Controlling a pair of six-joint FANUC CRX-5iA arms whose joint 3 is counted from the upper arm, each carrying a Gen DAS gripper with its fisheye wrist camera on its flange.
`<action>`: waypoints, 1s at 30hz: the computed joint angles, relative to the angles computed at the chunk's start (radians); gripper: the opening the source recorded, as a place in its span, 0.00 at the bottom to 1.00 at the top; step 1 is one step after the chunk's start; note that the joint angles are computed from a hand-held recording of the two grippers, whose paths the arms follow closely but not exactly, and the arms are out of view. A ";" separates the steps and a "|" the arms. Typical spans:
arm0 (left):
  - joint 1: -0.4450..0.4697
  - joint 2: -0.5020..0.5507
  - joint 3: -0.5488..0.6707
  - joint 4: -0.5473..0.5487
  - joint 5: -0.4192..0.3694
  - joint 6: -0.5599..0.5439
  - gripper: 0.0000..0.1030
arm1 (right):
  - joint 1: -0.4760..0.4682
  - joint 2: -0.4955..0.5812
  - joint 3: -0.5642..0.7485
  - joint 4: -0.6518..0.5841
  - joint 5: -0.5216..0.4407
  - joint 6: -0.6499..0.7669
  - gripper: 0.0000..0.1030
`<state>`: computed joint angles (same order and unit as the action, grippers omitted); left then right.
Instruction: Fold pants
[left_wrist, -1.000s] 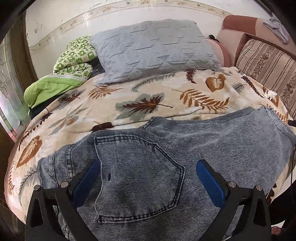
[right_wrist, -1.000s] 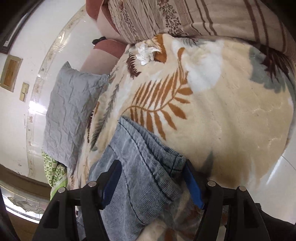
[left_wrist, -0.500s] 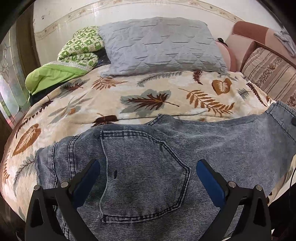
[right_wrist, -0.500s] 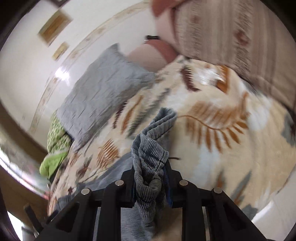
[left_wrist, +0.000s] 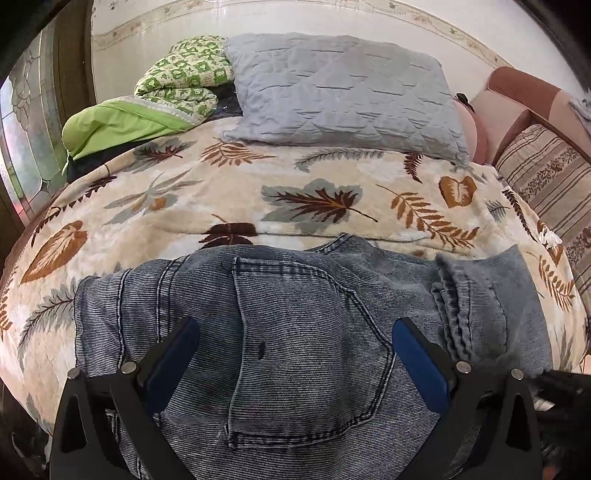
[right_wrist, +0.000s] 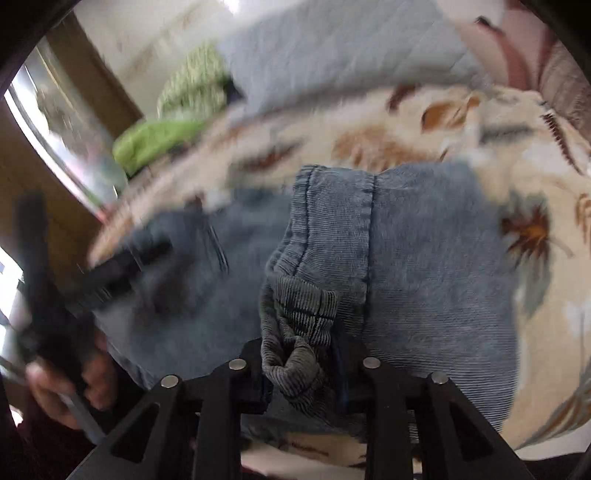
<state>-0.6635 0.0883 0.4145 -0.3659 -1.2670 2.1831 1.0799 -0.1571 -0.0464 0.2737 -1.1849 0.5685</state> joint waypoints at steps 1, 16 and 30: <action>-0.002 0.002 0.002 -0.003 -0.001 -0.003 1.00 | 0.027 -0.002 -0.020 0.051 0.005 0.002 0.33; -0.060 0.031 0.024 -0.013 0.064 -0.096 1.00 | -0.091 -0.213 -0.086 -0.030 0.172 0.152 0.77; -0.120 0.164 0.096 0.098 0.047 -0.362 1.00 | -0.356 0.011 0.036 -0.242 0.144 0.151 0.64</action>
<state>-0.7835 0.2519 0.5109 -0.2678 -1.2200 1.8213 0.7239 -0.1464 -0.0108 0.0314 -1.0412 0.7197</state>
